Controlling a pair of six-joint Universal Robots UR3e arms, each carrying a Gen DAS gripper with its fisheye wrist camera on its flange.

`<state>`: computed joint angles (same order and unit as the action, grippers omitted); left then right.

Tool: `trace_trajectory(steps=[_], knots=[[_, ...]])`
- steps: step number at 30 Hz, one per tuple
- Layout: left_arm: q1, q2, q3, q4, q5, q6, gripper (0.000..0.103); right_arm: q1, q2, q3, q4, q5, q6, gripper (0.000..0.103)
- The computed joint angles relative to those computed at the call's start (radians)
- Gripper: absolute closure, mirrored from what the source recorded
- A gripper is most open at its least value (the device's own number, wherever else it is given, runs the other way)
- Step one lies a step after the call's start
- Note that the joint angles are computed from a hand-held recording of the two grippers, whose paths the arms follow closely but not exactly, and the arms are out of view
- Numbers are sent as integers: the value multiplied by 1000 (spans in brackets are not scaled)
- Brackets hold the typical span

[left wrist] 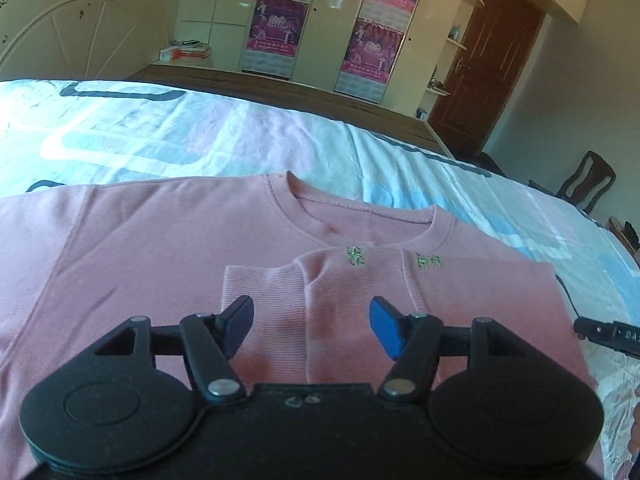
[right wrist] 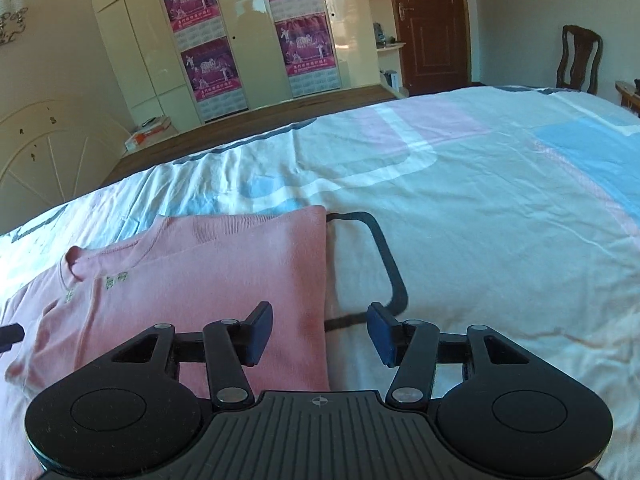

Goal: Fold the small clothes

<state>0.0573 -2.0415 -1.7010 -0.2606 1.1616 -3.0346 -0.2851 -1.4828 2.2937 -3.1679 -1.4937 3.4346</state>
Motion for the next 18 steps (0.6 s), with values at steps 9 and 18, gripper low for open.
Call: trace_trajectory(steps=[9, 18], knots=[[-47, -113, 60, 31, 67, 51, 40, -33, 267, -280, 45, 37, 11, 85], [-85, -106, 51, 52, 149, 90, 40, 18, 316, -344, 67, -88, -9, 99]])
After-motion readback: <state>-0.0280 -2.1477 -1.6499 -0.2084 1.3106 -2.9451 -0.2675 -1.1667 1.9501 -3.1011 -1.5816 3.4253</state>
